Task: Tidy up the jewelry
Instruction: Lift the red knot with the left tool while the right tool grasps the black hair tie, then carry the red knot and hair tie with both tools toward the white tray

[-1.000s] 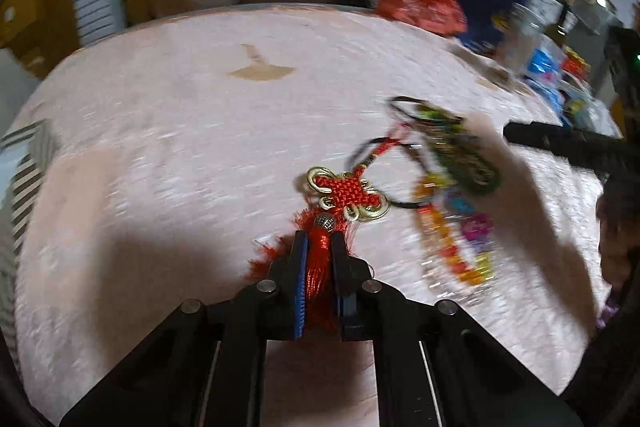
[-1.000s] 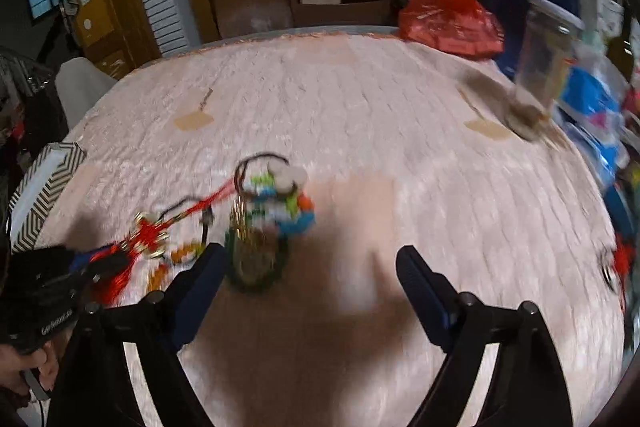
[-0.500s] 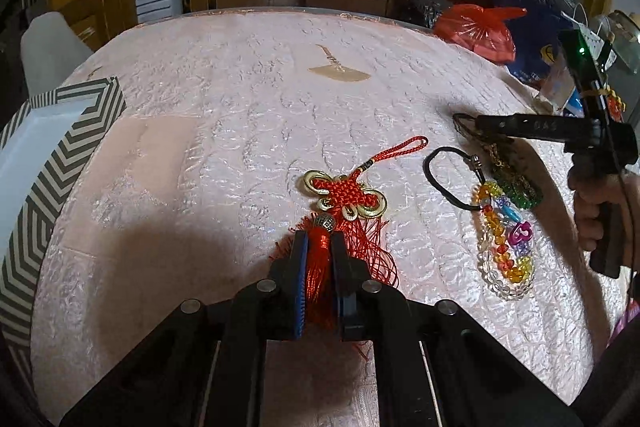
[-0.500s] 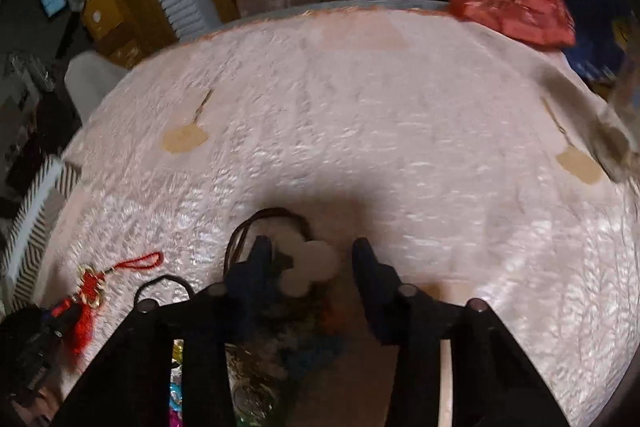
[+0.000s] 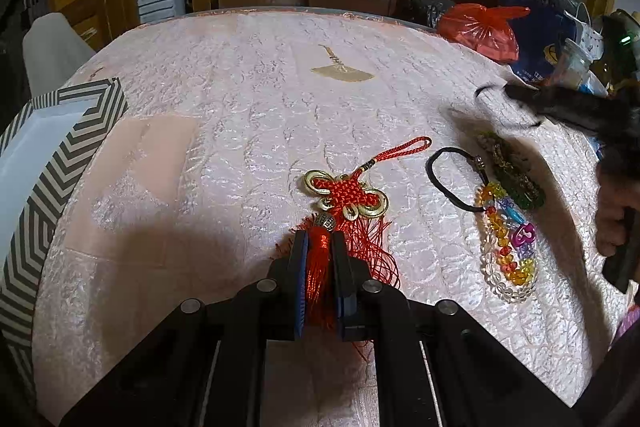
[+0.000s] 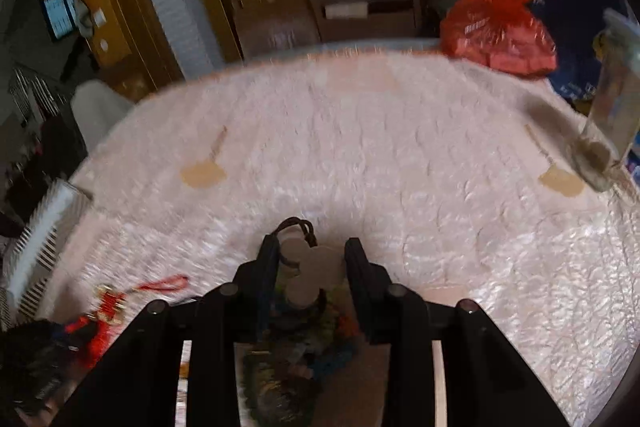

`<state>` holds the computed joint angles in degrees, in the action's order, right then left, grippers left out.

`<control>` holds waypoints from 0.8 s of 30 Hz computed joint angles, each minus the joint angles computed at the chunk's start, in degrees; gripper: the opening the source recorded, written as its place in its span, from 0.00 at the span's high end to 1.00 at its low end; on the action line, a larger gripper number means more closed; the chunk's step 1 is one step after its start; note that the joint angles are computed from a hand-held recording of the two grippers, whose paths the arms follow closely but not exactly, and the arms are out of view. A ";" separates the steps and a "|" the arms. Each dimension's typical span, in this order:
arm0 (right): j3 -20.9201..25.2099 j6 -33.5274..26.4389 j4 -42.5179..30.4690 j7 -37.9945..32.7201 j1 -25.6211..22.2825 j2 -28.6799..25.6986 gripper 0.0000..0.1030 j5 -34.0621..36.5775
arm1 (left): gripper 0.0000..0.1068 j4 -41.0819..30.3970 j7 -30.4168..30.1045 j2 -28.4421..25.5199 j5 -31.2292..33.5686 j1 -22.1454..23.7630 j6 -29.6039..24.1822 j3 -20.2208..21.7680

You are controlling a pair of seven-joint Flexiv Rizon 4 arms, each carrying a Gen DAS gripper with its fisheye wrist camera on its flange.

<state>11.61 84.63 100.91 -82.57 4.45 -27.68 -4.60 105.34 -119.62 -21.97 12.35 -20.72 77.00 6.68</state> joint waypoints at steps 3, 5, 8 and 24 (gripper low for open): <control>2.41 2.24 1.58 -1.35 -1.57 2.31 0.66 1.52 | 0.86 -0.59 -0.40 -0.16 0.85 -0.53 -0.75 0.50; 3.04 2.91 2.95 -1.41 -1.86 4.05 0.66 2.37 | 0.86 -0.41 -0.32 -0.07 0.94 -0.31 -0.63 0.29; 0.99 3.65 6.04 0.40 0.12 7.14 0.66 2.01 | 0.86 1.26 0.97 0.33 -1.02 1.45 1.49 -1.40; -0.20 8.13 18.33 2.91 2.90 15.91 0.66 0.08 | 0.86 7.02 12.28 7.30 -9.85 1.85 9.89 -1.98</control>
